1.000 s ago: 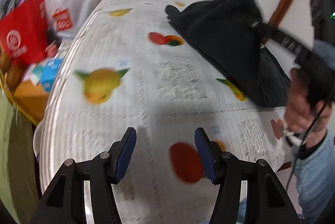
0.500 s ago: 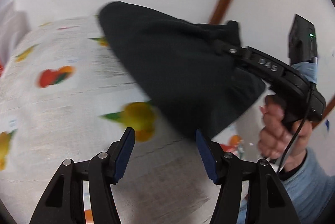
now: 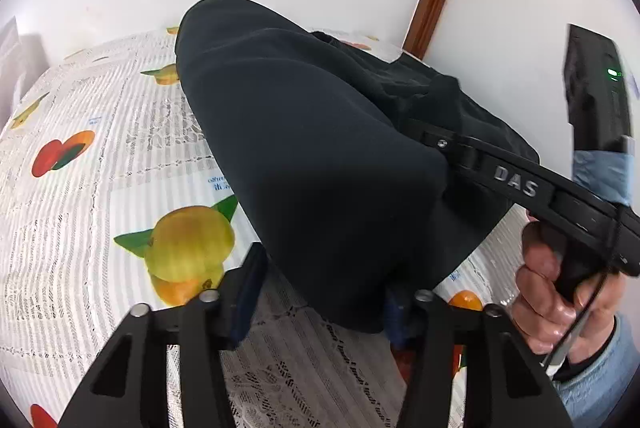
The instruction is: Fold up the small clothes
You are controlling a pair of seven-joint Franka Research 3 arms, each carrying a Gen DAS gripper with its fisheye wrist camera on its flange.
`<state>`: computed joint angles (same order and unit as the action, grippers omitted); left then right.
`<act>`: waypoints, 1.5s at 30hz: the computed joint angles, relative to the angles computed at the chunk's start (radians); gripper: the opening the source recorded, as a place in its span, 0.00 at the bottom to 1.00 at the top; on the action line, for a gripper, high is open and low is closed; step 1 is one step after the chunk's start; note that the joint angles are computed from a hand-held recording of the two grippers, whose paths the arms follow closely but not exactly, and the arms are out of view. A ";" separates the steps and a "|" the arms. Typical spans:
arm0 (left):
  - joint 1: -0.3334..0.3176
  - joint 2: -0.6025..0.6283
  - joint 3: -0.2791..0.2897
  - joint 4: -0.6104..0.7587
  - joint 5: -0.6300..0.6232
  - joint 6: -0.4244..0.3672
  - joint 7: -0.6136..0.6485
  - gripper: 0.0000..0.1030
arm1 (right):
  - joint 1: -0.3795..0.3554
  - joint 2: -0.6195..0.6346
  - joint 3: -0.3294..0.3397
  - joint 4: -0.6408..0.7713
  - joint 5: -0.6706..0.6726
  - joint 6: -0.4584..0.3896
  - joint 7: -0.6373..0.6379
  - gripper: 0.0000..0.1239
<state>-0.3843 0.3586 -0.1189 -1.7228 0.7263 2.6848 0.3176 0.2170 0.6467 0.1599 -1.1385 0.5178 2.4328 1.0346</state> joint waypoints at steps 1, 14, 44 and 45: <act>-0.001 -0.002 0.001 -0.001 0.001 -0.003 -0.003 0.38 | 0.008 0.016 -0.009 0.026 -0.017 -0.020 0.013 0.14; 0.041 -0.148 0.000 -0.159 0.094 -0.041 -0.148 0.23 | 0.067 0.141 0.002 0.241 -0.078 -0.148 0.036 0.12; 0.135 -0.262 -0.071 -0.294 0.070 -0.123 -0.124 0.58 | -0.035 -0.060 0.133 -0.044 0.280 0.127 -0.210 0.11; 0.134 -0.260 -0.071 -0.293 0.075 -0.118 -0.120 0.59 | -0.049 -0.077 0.122 -0.073 0.304 0.129 -0.202 0.11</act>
